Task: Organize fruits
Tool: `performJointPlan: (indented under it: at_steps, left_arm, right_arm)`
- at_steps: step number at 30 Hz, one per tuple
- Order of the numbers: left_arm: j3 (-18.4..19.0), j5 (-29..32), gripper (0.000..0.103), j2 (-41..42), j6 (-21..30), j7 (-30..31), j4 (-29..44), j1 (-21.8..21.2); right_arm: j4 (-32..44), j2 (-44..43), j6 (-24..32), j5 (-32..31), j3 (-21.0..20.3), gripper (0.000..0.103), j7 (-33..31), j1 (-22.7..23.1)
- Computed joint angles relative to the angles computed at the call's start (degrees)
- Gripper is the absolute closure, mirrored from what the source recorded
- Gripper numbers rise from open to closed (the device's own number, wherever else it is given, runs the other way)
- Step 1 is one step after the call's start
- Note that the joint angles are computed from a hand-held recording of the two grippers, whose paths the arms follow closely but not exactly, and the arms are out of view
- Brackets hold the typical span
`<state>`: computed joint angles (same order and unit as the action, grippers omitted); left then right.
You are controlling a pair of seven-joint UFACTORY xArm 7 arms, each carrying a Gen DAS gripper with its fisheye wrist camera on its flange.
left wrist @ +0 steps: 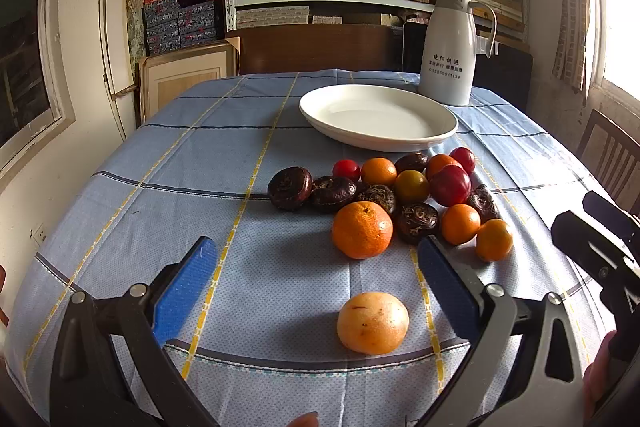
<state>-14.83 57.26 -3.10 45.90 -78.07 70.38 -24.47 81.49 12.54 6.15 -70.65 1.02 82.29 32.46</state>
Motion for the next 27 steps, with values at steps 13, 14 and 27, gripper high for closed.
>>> performJointPlan:
  at_steps: [13,14,27]
  left_arm:
    - [0.01,-0.01,0.004,0.03,0.04,0.00,0.04,-0.05]
    - [0.01,-0.01,0.004,0.05,0.08,0.01,0.07,-0.05]
    - [0.01,-0.10,0.004,0.02,0.08,0.09,-0.01,-0.09]
  right_arm:
    - [0.20,0.68,-0.74,1.43,-0.75,0.004,-1.13,0.18]
    - [0.21,0.71,-0.78,1.46,-0.86,0.004,-1.12,0.27]
    - [0.14,1.19,-1.36,1.93,-1.90,0.004,-1.13,0.97]
